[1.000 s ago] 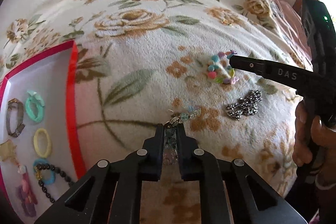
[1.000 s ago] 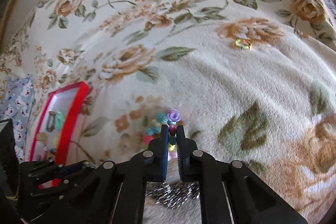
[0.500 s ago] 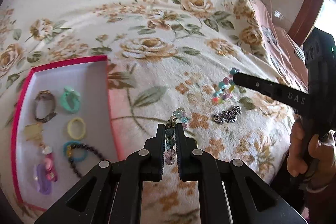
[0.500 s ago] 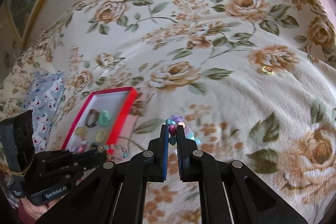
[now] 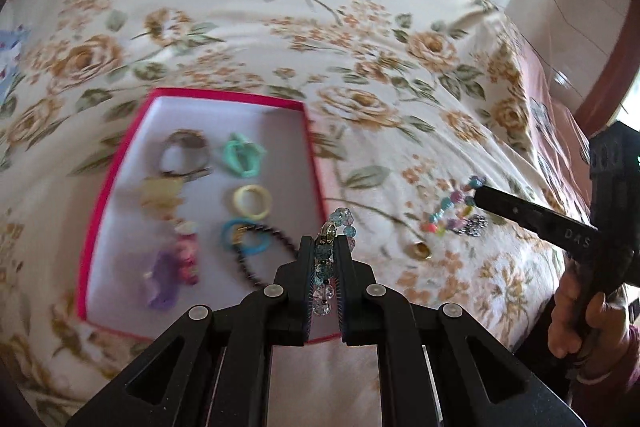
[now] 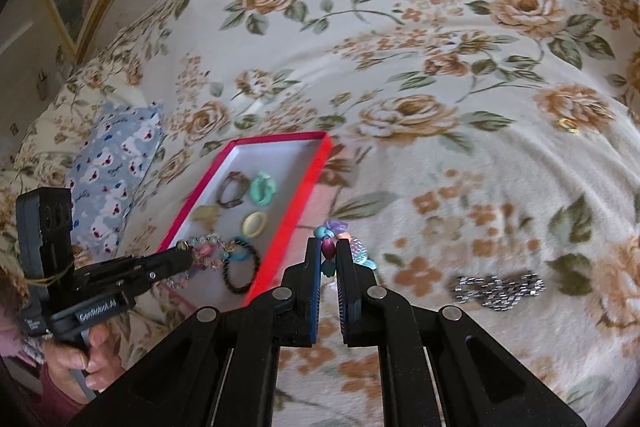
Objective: Organize jewelry
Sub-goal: 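Carry both bead bracelets into the red box and open both tools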
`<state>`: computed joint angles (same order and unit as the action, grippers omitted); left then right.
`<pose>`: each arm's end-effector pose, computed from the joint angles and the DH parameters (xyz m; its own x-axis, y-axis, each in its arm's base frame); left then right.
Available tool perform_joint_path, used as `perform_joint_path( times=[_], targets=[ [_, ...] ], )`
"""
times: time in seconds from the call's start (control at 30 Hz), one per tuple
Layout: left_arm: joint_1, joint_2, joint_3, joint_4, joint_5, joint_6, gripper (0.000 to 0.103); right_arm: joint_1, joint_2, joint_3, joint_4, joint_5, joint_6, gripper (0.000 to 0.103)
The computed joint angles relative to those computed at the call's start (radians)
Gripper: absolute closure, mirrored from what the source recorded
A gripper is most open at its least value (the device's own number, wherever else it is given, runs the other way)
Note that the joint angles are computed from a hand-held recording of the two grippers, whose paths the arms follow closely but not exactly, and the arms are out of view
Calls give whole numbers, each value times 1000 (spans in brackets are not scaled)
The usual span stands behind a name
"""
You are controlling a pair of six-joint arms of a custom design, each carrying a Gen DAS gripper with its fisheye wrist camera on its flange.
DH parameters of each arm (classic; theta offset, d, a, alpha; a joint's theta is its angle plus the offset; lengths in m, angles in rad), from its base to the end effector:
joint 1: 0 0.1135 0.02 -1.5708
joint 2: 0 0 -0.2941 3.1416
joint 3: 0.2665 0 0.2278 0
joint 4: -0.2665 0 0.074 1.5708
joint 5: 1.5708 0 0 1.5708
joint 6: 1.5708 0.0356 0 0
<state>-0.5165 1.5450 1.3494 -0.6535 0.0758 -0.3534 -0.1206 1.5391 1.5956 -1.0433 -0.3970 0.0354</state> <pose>0.2700 -0.1564 0.3414 -0.7979 0.0563 -0.6002 0.2769 0.9186 -0.2820 0.2852 -0.0207 0.3906 -0.8312 0.1336 -0.5396 -0.0713 0.9370 0.3419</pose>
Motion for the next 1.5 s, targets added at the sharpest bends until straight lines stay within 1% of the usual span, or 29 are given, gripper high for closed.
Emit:
perform_joint_path(
  times=[0.3, 0.53, 0.8, 1.0, 1.17, 1.3, 1.5],
  targets=[
    [103, -112, -92, -32, 14, -4, 95, 149, 4, -4, 19, 19, 48, 96],
    [175, -141, -120, -44, 34, 7, 95, 268, 38, 10, 45, 27, 87, 96],
    [252, -165, -151, -47, 52, 26, 95, 362, 87, 24, 74, 37, 118, 96],
    [285, -142, -158, -34, 68, 38, 95, 415, 130, 41, 93, 34, 137, 96],
    [309, -101, -152, -31, 101, 50, 95, 435, 169, 47, 109, 11, 157, 96],
    [323, -54, -145, -24, 126, 59, 95, 430, 196, 11, 125, -1, 162, 96],
    [327, 18, -134, -10, 109, 55, 95, 397, 206, -61, 143, 22, 151, 96]
  ],
)
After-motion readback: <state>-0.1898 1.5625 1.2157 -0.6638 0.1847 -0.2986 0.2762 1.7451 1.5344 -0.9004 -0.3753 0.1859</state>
